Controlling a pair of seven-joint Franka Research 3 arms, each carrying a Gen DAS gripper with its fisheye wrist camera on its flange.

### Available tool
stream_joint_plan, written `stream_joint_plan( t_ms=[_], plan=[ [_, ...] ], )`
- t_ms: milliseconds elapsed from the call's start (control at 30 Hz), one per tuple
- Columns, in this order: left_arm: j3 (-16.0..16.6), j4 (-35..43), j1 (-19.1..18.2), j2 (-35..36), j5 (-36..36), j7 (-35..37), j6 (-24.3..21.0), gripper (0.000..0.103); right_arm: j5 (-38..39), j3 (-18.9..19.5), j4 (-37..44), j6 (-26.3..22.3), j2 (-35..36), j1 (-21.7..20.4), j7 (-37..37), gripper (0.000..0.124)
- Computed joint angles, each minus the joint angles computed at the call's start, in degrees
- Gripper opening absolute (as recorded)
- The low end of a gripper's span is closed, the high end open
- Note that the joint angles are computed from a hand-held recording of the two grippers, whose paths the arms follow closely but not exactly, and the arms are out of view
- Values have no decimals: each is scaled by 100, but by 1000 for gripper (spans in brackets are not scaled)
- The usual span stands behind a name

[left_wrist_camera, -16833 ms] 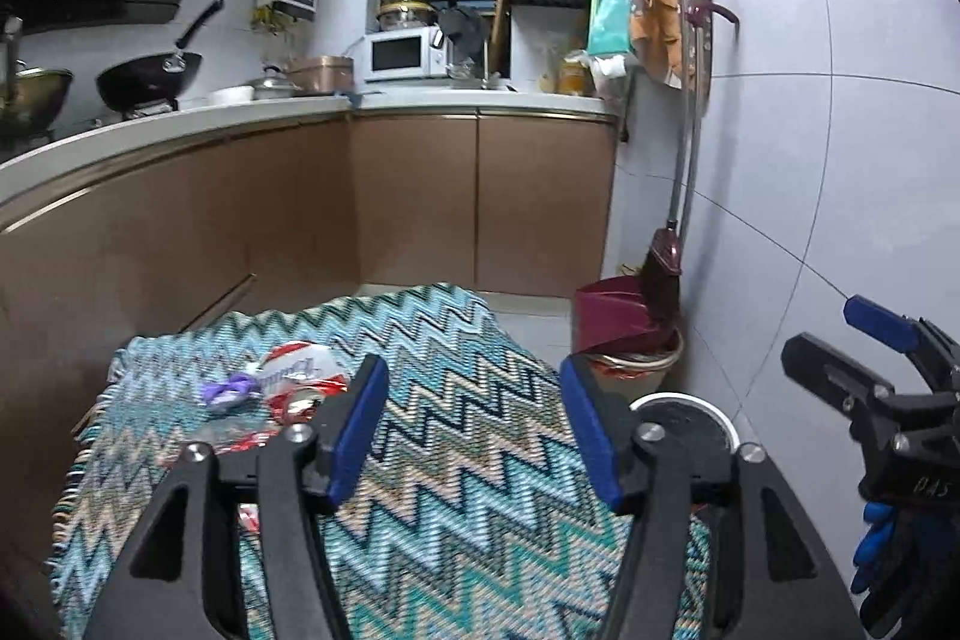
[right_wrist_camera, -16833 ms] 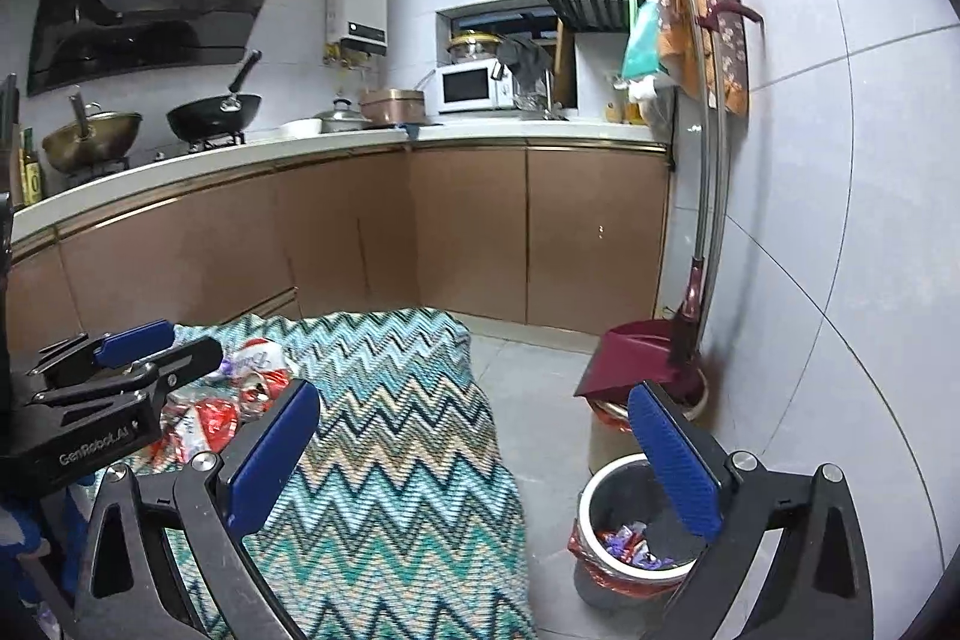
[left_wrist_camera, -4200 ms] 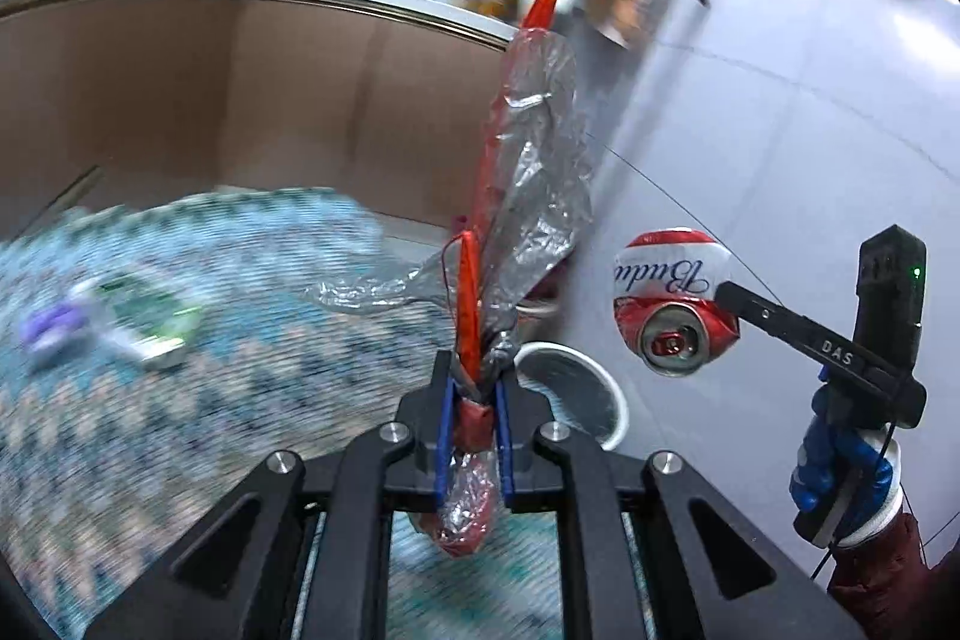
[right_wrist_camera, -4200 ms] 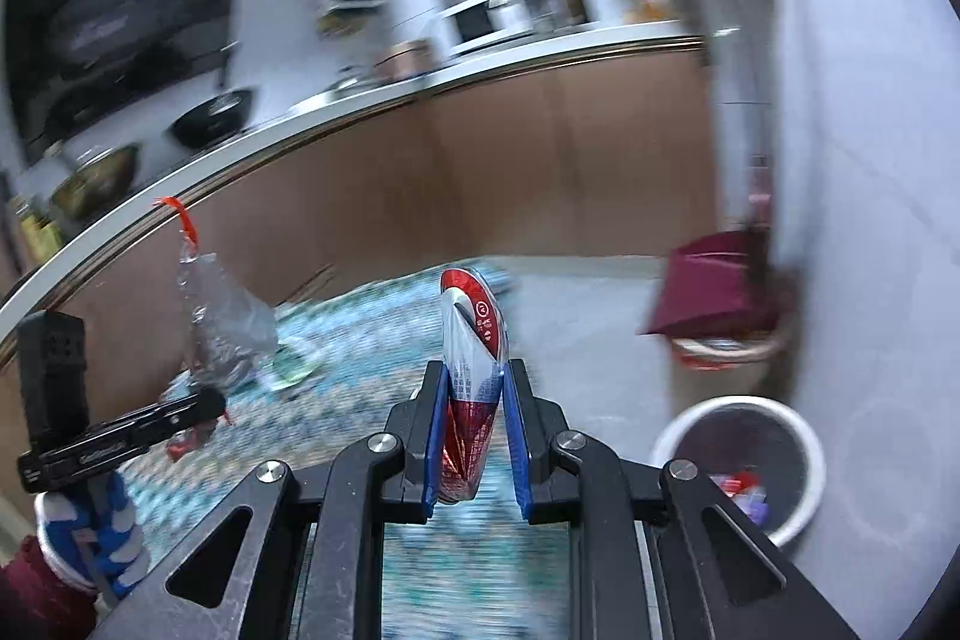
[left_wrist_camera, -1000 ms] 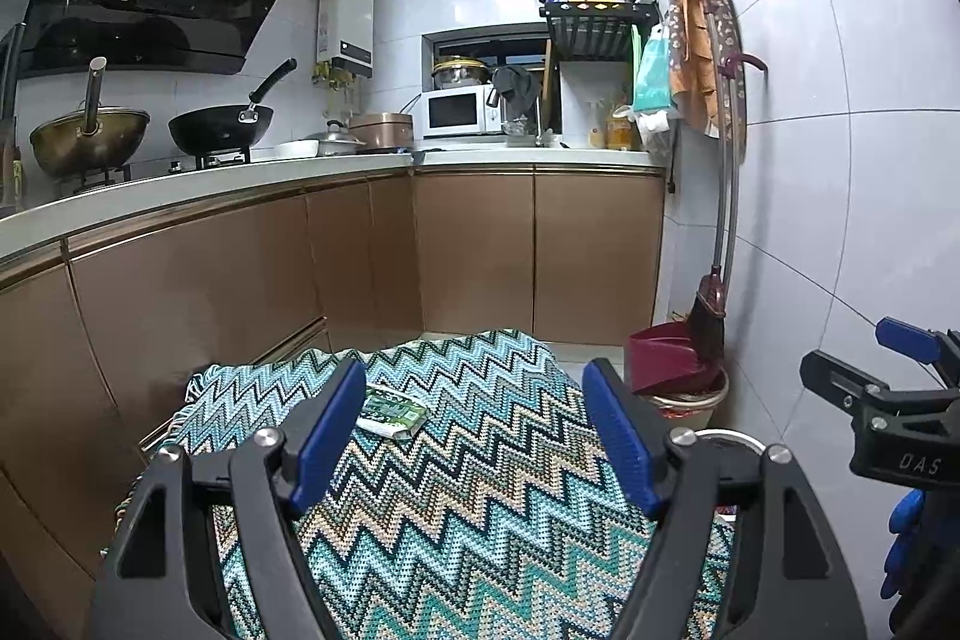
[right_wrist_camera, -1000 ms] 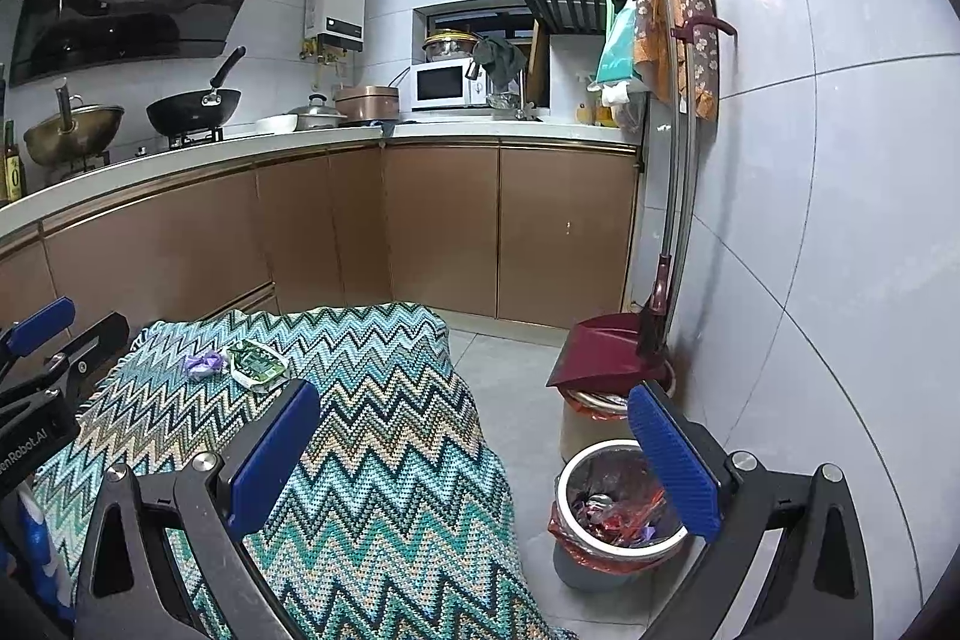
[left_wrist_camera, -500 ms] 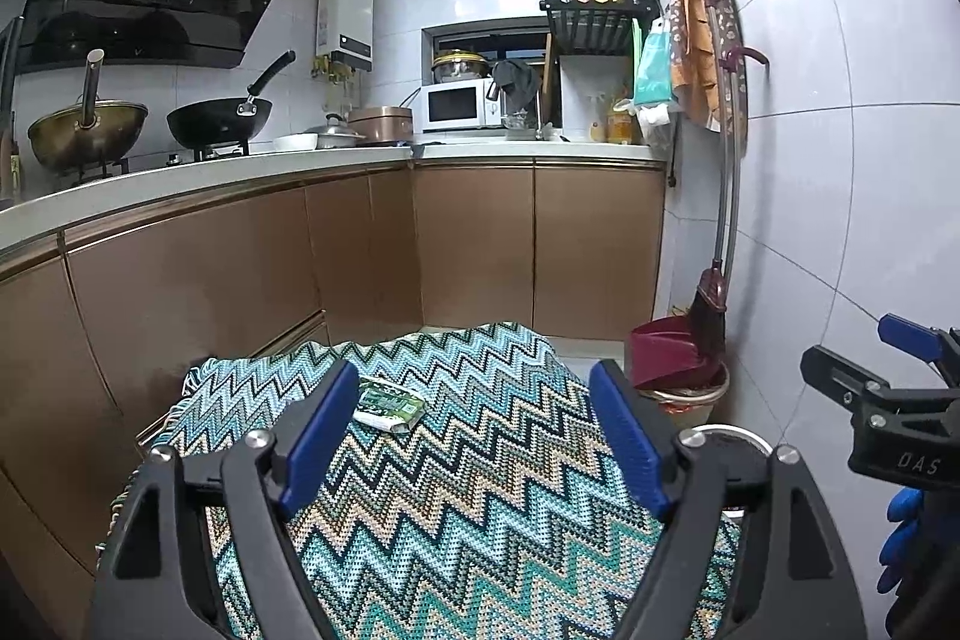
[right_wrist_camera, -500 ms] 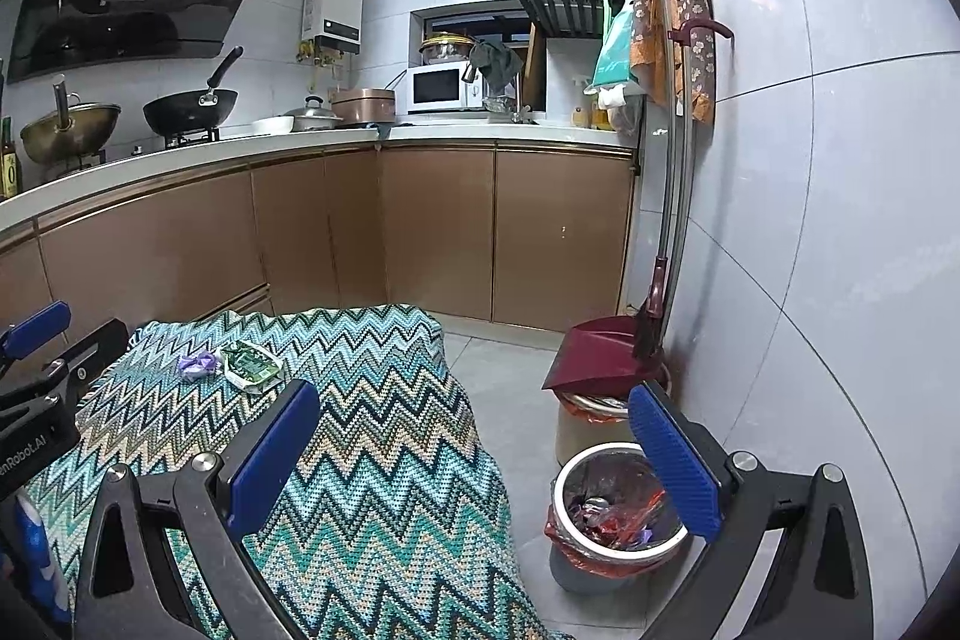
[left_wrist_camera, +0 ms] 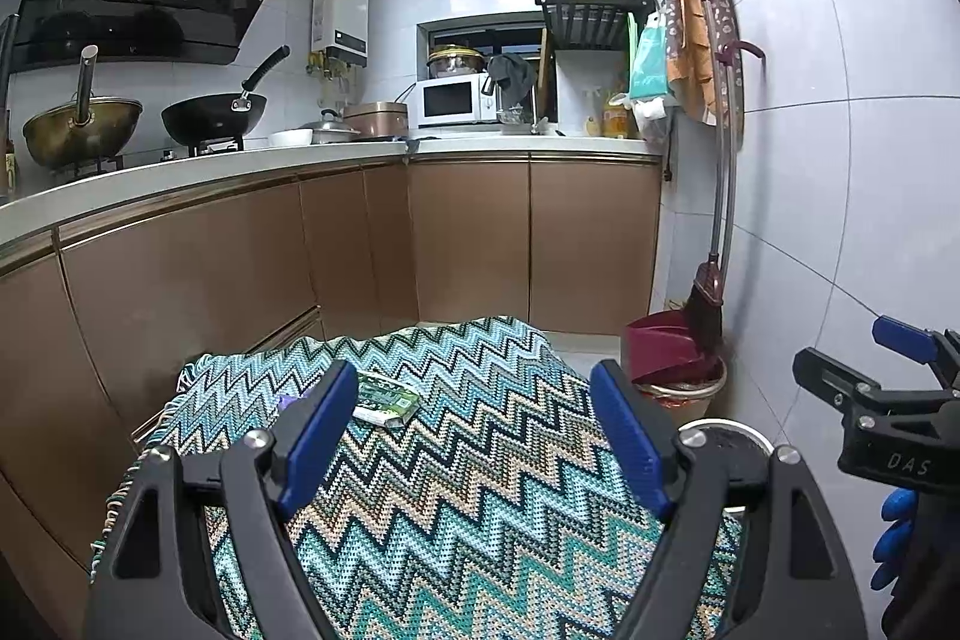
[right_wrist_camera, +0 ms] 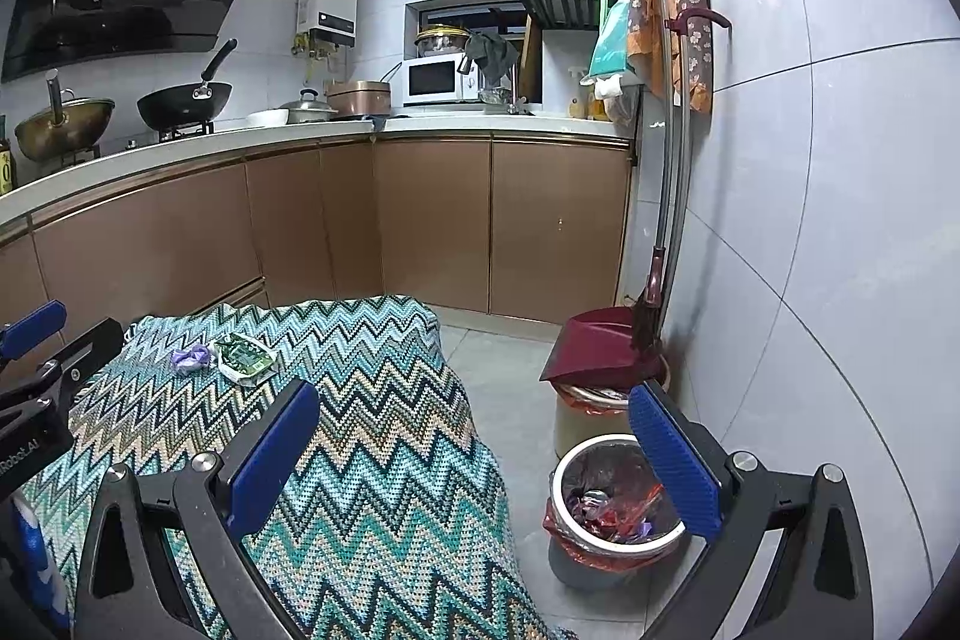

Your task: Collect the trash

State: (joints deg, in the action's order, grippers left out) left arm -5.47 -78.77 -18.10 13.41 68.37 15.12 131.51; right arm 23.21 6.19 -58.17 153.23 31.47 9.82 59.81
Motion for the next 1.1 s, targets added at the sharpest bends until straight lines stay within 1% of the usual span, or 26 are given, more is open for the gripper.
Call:
stream_joint_plan(
  t_ms=[867,1100],
  plan=[
    [18,92,-64,82,118,-96,-35,79,-38,-33,-136,-11,-81,8,84,103],
    [42,83,-61,107,45,-51,1,79,-109,-56,-11,-120,25,33,132,103]
  ],
)
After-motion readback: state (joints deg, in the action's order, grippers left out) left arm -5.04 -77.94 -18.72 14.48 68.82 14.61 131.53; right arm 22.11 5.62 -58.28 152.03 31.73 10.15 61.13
